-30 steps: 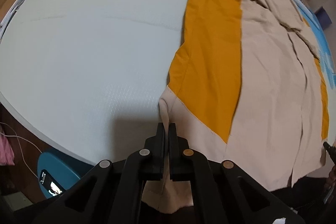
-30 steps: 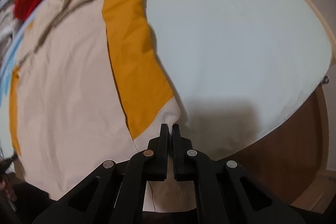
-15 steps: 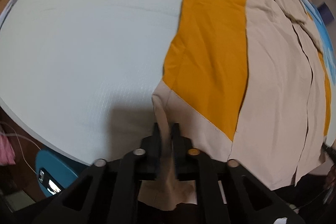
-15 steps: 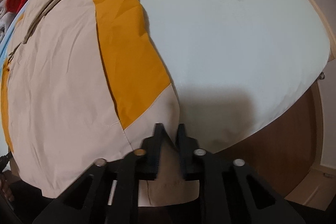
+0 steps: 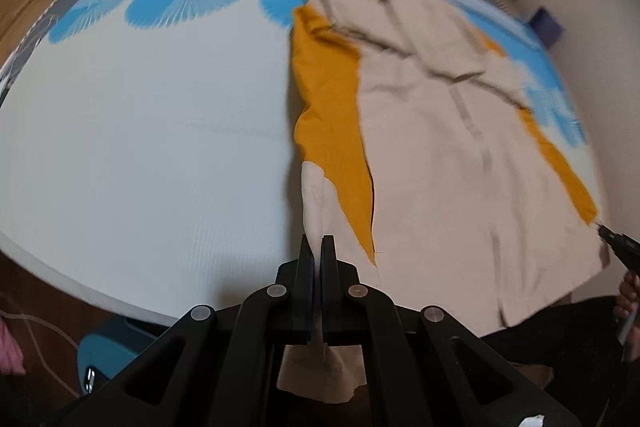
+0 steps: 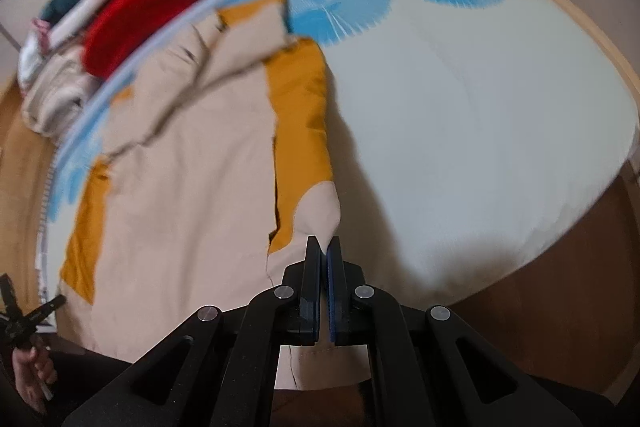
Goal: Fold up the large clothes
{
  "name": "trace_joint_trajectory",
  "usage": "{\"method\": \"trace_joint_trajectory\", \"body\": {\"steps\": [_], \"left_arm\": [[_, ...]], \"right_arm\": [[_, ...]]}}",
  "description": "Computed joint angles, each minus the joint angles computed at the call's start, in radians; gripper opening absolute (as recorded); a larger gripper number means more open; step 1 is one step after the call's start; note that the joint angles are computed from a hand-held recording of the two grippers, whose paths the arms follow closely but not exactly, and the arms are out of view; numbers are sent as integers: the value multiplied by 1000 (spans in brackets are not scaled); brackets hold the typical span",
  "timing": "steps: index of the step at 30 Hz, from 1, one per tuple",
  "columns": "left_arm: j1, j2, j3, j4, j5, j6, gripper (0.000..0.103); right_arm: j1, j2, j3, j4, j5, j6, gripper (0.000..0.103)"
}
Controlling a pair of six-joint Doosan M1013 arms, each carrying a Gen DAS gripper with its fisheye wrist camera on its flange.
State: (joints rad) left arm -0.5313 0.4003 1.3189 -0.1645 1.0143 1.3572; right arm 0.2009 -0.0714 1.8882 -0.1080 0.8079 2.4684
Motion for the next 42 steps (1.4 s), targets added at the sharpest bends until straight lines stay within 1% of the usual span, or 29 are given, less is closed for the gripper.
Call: {"method": "trace_joint_trajectory", "body": {"steps": [1,5,8,12,14,17,19,22,24,25,26,27,31,32,35,37,39,40,42], "left_arm": [[4,-8,-2,-12,-6,20,0],[13,-40,-6,-77,-19,91,0],[21,-65,1,-123,-18,147,0],[35,-101,18,-177,0,200,0],[47,-132,42,-214,10,224,0],[62,-169,69,-254,14,237,0],[71,-179,69,-277,21,234,0],[75,-158,37,-289,22,229,0],[75,-115,-8,-283,19,224,0],[73,-97,-27,-276,21,210,0],[73,-60,-64,-266,24,195,0],[74,-38,-87,-267,27,189,0],[77,99,-248,-241,67,137,1],[78,137,-295,-230,84,117,1],[79,250,-443,-192,152,59,1],[83,312,-514,-186,179,21,1],[84,362,-558,-184,207,-16,2],[81,394,-594,-169,258,-38,2],[72,436,-653,-144,326,-42,1]], "right_arm": [[11,-15,-3,-17,-7,15,2],[16,-45,-16,-39,-42,12,2],[23,-70,-22,-63,-51,25,2],[44,-139,-2,-90,-47,42,1],[64,-180,10,-110,-39,67,1],[105,-231,24,-181,-12,130,1],[120,-258,32,-220,-4,176,1],[109,-267,28,-247,0,201,1],[80,-248,17,-258,-14,185,1],[55,-228,6,-242,-24,168,1],[34,-213,-1,-220,-35,148,1],[4,-186,-14,-182,-57,104,1],[-70,-54,-95,-126,-84,-31,1],[-92,-4,-131,-116,-84,-74,1],[-143,100,-204,-58,-65,-145,1],[-170,158,-235,-9,-68,-166,1],[-187,213,-257,22,-67,-178,1],[-195,241,-269,49,-55,-195,1],[-201,278,-293,79,-28,-230,0]]}}
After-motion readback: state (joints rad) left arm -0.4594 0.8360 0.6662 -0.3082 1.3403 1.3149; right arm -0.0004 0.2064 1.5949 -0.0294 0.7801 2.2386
